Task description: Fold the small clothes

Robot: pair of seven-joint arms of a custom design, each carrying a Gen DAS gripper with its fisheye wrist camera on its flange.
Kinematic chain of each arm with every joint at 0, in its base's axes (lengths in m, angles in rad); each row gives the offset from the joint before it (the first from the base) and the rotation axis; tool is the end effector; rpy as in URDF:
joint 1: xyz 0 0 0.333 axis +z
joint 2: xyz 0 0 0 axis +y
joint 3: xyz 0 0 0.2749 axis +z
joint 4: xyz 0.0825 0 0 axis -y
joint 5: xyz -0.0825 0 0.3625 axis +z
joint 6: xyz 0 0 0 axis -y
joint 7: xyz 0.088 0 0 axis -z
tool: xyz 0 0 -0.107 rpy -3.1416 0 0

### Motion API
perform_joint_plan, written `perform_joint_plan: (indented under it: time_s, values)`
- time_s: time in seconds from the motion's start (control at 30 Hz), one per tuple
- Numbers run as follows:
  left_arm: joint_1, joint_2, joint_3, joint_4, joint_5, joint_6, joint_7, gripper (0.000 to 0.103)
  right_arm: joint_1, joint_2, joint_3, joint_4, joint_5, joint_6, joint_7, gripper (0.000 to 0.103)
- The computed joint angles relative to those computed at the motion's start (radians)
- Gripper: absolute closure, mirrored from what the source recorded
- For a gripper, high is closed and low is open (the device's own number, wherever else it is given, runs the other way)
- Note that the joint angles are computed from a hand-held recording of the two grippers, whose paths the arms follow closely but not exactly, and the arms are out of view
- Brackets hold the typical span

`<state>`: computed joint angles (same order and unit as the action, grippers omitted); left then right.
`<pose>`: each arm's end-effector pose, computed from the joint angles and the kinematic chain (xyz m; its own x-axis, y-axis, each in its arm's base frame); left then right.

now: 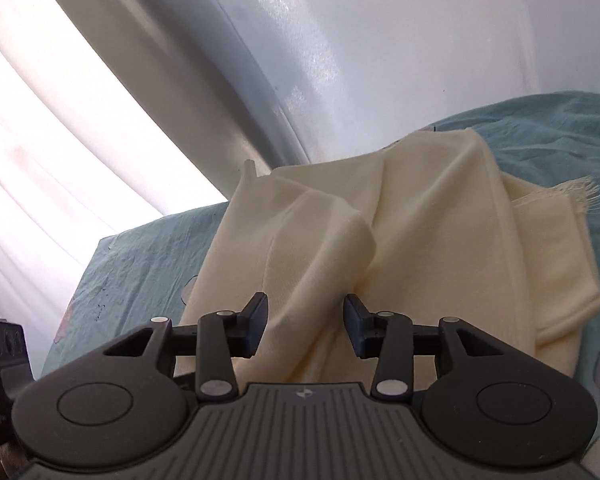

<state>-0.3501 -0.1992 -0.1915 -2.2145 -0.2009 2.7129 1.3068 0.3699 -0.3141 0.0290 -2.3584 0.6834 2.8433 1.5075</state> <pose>0.4517 -0.2690 0.5096 -0.2244 -0.9265 0.3022 -0.8212 0.0128 -0.5705 0.4608 0.1591 0.5062 0.0861 -0.8497 -0.5203 -0.7808 0.2668 -0.5650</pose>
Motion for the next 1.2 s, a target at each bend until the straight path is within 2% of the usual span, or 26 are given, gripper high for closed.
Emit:
perform_joint_plan:
  time_s: [0.07, 0.17, 0.2, 0.23, 0.3, 0.33, 0.4, 0.5, 0.6, 0.67, 0.73, 0.83, 0.9, 1.0, 1.07, 1.2]
  values:
    - [0.005, -0.004, -0.007, -0.007, 0.023, 0.012, -0.014, 0.029, -0.014, 0.043, 0.005, 0.039, -0.020, -0.030, 0.035, 0.057]
    - [-0.009, -0.014, 0.020, -0.014, -0.053, -0.003, 0.003, 0.029, 0.011, 0.076, -0.015, 0.070, 0.063, -0.033, -0.021, 0.053]
    - [-0.008, -0.017, 0.023, -0.017, -0.064, -0.007, 0.004, 0.029, 0.018, 0.081, -0.018, 0.075, 0.092, -0.027, -0.048, 0.055]
    - [-0.003, -0.026, 0.023, -0.021, -0.062, -0.014, -0.002, 0.028, 0.017, 0.083, -0.012, 0.073, 0.100, -0.008, -0.060, 0.064]
    - [-0.001, -0.038, 0.024, -0.028, -0.066, -0.016, -0.001, 0.028, 0.003, 0.087, 0.009, 0.070, 0.067, 0.012, -0.046, 0.072]
    - [0.000, -0.045, 0.023, -0.032, -0.063, -0.019, -0.005, 0.028, 0.001, 0.087, 0.013, 0.067, 0.060, 0.018, -0.041, 0.072]
    - [-0.003, -0.056, 0.029, -0.041, -0.069, -0.015, 0.005, 0.027, 0.006, 0.091, 0.009, 0.071, 0.071, 0.016, -0.051, 0.069]
    - [-0.008, -0.053, 0.029, -0.036, -0.080, -0.023, -0.010, 0.026, 0.003, 0.124, 0.002, 0.113, 0.087, -0.015, -0.042, 0.057]
    - [-0.010, -0.062, 0.029, -0.041, -0.088, -0.031, -0.016, 0.026, -0.008, 0.156, 0.011, 0.147, 0.078, -0.029, -0.044, 0.057]
    - [-0.006, -0.071, 0.026, -0.043, -0.077, -0.038, -0.027, 0.026, -0.024, 0.158, 0.034, 0.151, 0.008, -0.018, -0.003, 0.069]
    - [-0.008, -0.088, 0.027, -0.048, -0.072, -0.043, -0.033, 0.025, -0.035, 0.152, 0.056, 0.143, -0.085, 0.008, 0.027, 0.086]
    - [-0.003, -0.109, 0.025, -0.049, -0.046, -0.058, -0.054, 0.024, -0.105, 0.124, 0.127, 0.120, -0.404, 0.049, 0.195, 0.090]
    - [-0.005, -0.117, 0.025, -0.043, -0.034, -0.067, -0.063, 0.023, -0.150, 0.087, 0.161, 0.093, -0.561, 0.089, 0.279, 0.091]
    - [-0.008, -0.111, 0.022, -0.029, -0.015, -0.066, -0.066, 0.022, -0.208, 0.021, 0.180, 0.050, -0.681, 0.117, 0.352, 0.091]
    - [-0.008, -0.090, 0.015, -0.007, 0.001, -0.078, -0.075, 0.022, -0.281, -0.024, 0.218, 0.016, -0.771, 0.126, 0.408, 0.091]
    - [-0.029, -0.053, 0.016, 0.022, -0.039, -0.087, -0.050, 0.022, -0.363, -0.075, 0.230, -0.035, -0.837, 0.083, 0.477, 0.091]
